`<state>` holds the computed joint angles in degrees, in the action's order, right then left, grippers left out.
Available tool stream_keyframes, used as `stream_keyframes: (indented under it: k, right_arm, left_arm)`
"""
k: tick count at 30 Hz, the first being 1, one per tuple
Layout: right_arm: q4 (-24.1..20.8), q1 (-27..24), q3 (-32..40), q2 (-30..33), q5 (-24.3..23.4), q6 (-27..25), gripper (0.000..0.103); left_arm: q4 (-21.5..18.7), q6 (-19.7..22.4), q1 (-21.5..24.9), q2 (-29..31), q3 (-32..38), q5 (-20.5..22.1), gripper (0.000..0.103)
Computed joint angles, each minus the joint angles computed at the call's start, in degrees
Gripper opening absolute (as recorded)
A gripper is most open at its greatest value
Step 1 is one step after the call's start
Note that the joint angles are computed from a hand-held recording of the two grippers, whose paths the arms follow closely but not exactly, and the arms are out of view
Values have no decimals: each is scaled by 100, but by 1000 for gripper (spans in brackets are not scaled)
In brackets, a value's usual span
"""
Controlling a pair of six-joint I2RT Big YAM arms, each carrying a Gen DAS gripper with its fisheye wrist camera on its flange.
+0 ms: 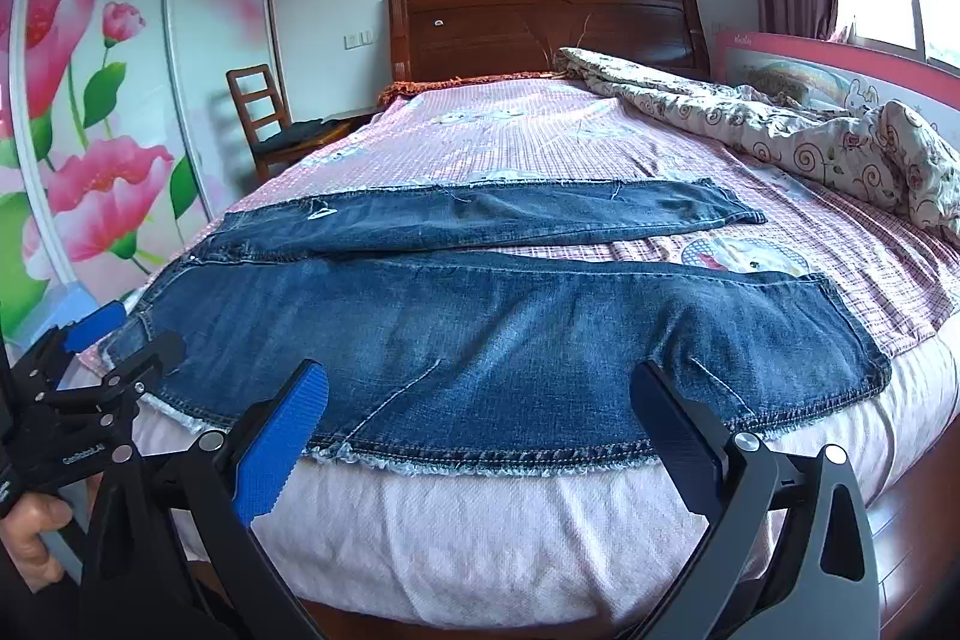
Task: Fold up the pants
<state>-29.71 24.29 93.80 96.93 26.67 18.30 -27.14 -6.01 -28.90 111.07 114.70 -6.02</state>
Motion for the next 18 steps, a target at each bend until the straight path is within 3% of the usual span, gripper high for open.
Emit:
stream_keyframes:
  k: [11, 16, 18]
  right_arm:
    - [-738, -222, 424, 215, -575, 355, 100]
    - [-939, -336, 716, 433, -1052, 395, 100]
    - [-1129, -381, 918, 560, -1323, 317, 100]
  left_arm:
    - [-886, 69, 181, 415, 914, 43, 101]
    - [-1753, 54, 339, 955, 1979, 208, 101]
    - [-2347, 55, 404, 1330, 2707, 266, 101]
